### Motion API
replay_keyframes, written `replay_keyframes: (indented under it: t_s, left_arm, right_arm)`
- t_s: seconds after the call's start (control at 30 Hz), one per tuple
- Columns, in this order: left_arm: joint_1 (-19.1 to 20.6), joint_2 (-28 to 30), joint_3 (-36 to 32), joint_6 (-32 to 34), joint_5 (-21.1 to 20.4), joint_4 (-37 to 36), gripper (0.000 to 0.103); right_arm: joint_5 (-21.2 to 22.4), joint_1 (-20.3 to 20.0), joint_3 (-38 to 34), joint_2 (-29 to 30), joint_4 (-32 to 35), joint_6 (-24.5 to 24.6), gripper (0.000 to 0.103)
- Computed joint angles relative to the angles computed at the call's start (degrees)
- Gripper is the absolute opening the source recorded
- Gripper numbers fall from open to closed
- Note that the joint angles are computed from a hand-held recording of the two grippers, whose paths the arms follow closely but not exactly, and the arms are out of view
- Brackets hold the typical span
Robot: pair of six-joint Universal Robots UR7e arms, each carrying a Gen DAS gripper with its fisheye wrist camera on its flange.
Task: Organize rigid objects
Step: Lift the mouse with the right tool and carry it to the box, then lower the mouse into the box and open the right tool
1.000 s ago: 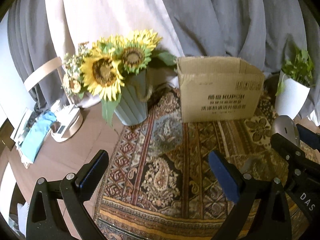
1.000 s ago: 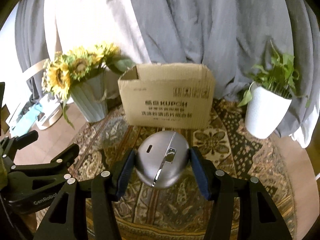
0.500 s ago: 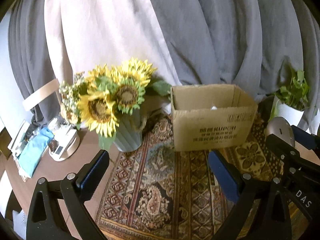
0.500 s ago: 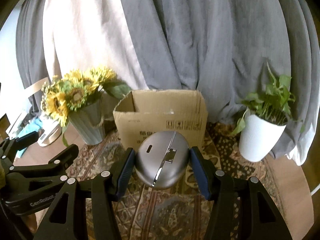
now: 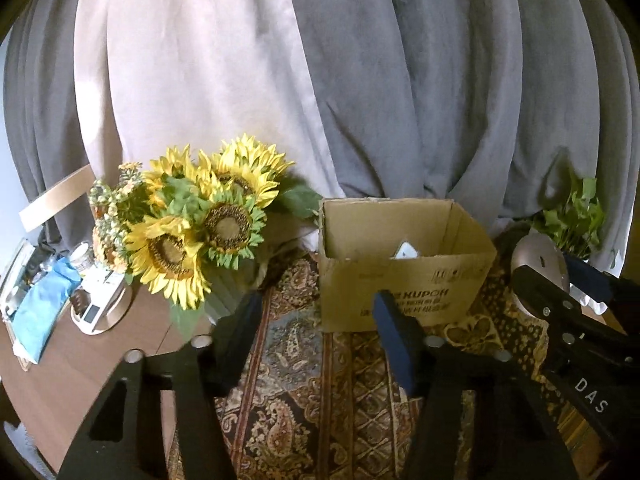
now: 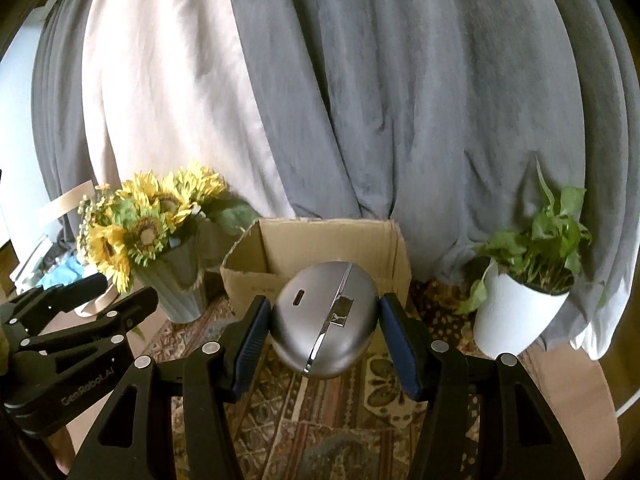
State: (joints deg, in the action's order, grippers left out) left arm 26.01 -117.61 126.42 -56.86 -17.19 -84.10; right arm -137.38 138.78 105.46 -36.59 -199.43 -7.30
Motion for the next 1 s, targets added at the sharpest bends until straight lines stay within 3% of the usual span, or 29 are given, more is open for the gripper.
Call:
replay_keyframes:
  t_s: [0.07,0.57,1.0]
  left_arm:
    - [1.0,0.6,0.2,3.6,0.0,-4.4,0.04]
    - [7.2,8.2,0.8,28.7,-1.1,-37.0,0.011]
    - [13.0,17.6,-2.7,46.2,-5.2,-58.9,0.004]
  right_arm:
    - [0.4,-0.2,-0.7,0.2,-0.3,-0.7,0.057]
    - [3.8,-3.4,-5.7,1.4,1.1,-3.7,0.057]
    - [5.0,-5.7,-10.6,2.7,2.9,-6.0,0.057]
